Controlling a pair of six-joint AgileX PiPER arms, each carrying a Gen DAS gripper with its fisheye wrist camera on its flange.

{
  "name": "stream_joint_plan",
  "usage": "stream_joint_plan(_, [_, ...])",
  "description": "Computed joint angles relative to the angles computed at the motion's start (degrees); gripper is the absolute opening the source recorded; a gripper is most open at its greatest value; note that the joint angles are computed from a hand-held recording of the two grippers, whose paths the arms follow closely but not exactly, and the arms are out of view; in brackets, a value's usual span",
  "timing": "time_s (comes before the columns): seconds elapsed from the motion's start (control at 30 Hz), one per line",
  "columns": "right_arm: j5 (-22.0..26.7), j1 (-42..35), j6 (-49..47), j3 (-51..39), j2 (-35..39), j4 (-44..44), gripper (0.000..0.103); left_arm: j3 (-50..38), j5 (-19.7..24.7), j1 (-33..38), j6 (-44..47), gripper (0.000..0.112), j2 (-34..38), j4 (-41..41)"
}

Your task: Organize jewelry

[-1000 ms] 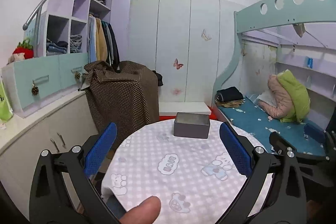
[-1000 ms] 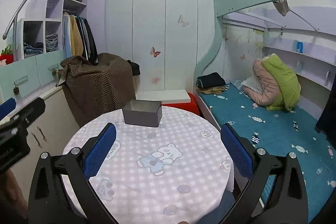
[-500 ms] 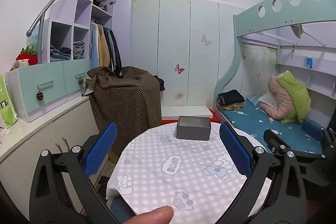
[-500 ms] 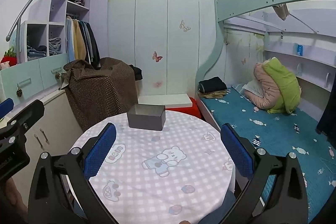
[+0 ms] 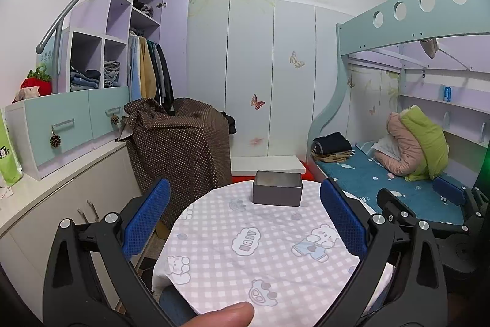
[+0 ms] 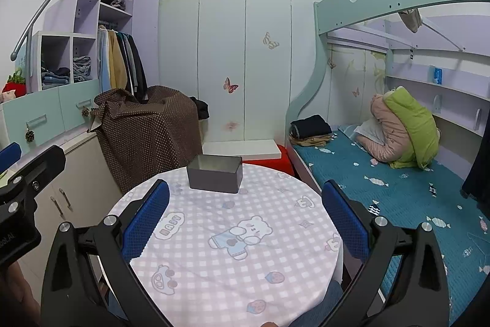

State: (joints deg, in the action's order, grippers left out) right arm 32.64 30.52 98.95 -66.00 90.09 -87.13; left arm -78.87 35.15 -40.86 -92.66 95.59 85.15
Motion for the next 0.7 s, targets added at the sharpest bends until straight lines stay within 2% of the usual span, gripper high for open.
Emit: stream_joint_plan(0.7, [0.1, 0.3, -1.9, -1.1, 0.5, 1.9, 0.096, -0.2, -0.8, -0.1, 1.0, 0.098, -0.4, -1.7])
